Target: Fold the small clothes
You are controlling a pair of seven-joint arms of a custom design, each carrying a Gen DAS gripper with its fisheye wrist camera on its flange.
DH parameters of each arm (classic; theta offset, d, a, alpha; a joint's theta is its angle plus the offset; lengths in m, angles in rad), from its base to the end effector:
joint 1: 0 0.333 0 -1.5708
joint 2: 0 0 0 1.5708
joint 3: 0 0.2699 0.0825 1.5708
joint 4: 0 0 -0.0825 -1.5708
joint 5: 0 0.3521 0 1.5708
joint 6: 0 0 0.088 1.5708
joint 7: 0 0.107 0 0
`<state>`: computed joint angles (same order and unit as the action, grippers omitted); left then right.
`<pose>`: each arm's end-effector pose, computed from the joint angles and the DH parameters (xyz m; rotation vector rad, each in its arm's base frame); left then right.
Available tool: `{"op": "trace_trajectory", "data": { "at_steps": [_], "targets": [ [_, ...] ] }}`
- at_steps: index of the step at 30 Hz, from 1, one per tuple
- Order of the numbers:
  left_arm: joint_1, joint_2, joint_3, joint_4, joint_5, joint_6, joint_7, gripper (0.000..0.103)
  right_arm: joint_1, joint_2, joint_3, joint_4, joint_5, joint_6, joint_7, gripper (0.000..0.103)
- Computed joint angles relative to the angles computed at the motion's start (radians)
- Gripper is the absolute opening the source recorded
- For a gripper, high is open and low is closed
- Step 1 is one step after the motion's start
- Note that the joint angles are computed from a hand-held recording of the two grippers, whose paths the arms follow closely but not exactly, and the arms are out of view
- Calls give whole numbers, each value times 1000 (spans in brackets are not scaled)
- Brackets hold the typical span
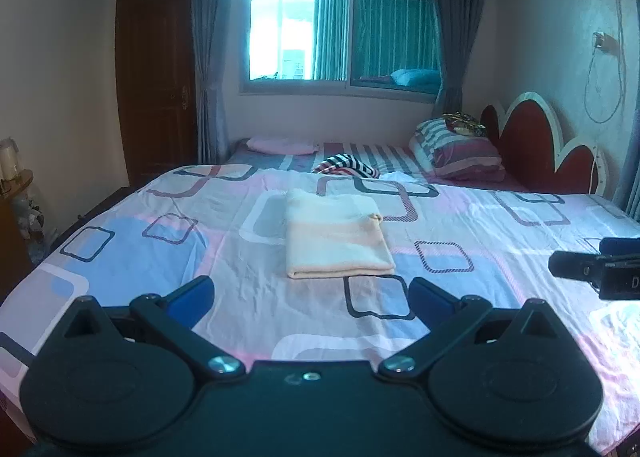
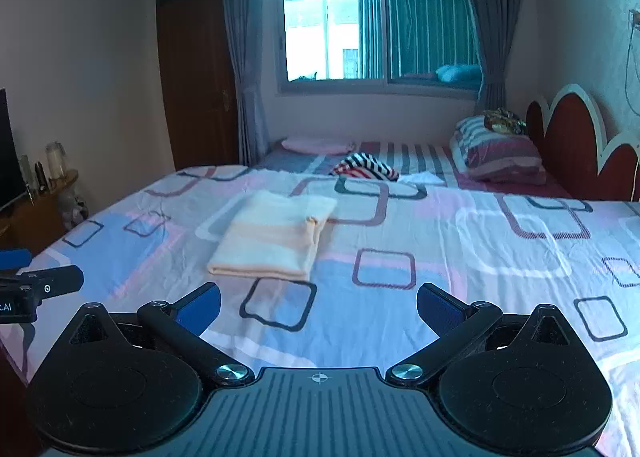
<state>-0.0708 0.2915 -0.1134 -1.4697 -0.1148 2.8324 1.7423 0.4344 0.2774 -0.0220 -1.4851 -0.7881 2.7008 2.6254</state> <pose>0.6456 -0.1020 0.6086 -1.3915 1.7785 -1.0569 0.5860 0.2848 0.5817 -1.4681 1.5915 -0.8261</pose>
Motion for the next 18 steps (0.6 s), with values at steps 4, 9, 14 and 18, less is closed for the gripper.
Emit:
{"op": "trace_trajectory", "data": {
  "at_steps": [4, 9, 14, 18],
  "targets": [
    [5, -32, -2, -47, -8, 30, 2, 103, -3, -33, 4, -29, -9, 12, 3, 103],
    [7, -50, -5, -73, -19, 50, -1, 103, -9, -62, 15, -54, -26, 22, 4, 103],
    [17, -65, -19, -94, -52, 64, 37, 103, -18, -81, 26, -70, -27, 26, -16, 103],
    [12, -73, -14, -105, -52, 62, 39, 103, -28, -106, 31, -98, -34, 30, -21, 103]
  ]
}}
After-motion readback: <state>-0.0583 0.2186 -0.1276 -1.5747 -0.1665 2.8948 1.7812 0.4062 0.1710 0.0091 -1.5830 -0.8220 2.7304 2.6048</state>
